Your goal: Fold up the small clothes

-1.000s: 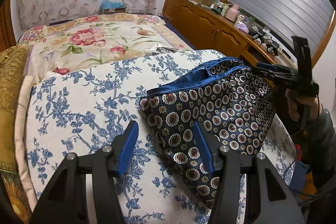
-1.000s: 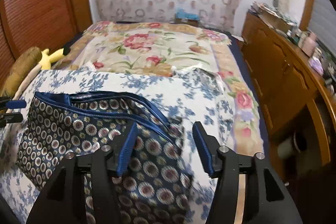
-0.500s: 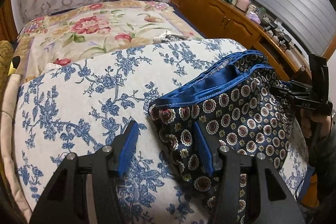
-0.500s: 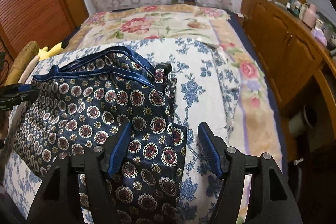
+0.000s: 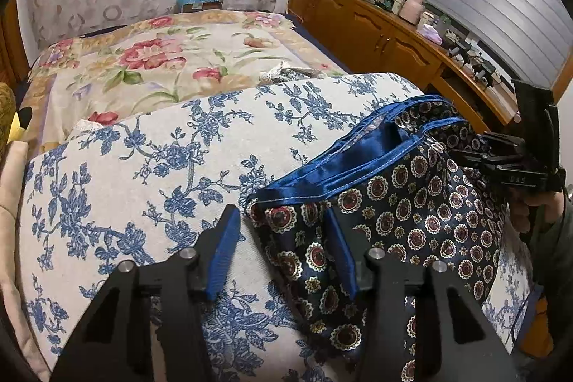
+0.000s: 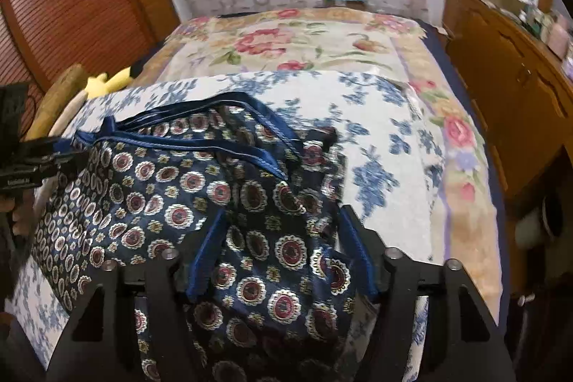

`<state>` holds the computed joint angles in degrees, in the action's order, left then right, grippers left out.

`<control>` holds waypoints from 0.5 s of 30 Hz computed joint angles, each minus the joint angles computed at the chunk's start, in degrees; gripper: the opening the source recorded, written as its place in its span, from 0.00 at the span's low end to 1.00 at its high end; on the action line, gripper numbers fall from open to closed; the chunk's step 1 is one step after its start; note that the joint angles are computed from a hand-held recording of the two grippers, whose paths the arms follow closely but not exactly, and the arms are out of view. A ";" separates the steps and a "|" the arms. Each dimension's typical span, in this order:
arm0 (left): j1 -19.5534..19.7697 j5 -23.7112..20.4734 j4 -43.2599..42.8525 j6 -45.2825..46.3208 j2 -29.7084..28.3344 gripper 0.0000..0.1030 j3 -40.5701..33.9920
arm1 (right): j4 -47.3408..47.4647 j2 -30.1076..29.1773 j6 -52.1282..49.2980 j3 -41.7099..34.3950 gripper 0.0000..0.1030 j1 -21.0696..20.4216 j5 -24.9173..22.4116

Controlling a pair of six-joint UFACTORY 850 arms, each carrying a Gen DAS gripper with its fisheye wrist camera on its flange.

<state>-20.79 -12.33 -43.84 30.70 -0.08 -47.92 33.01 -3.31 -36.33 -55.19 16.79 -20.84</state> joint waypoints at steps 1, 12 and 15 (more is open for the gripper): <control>-0.13 -0.02 0.74 -0.43 -0.09 0.41 -0.10 | 0.54 0.00 -1.05 -0.03 0.51 0.06 -0.40; -1.80 1.34 4.70 -4.01 2.51 0.04 0.88 | 10.33 2.98 -9.88 2.59 0.14 0.74 0.61; -1.35 1.93 -2.91 2.61 5.28 0.03 2.27 | 13.68 5.30 -12.02 3.85 0.14 1.43 2.79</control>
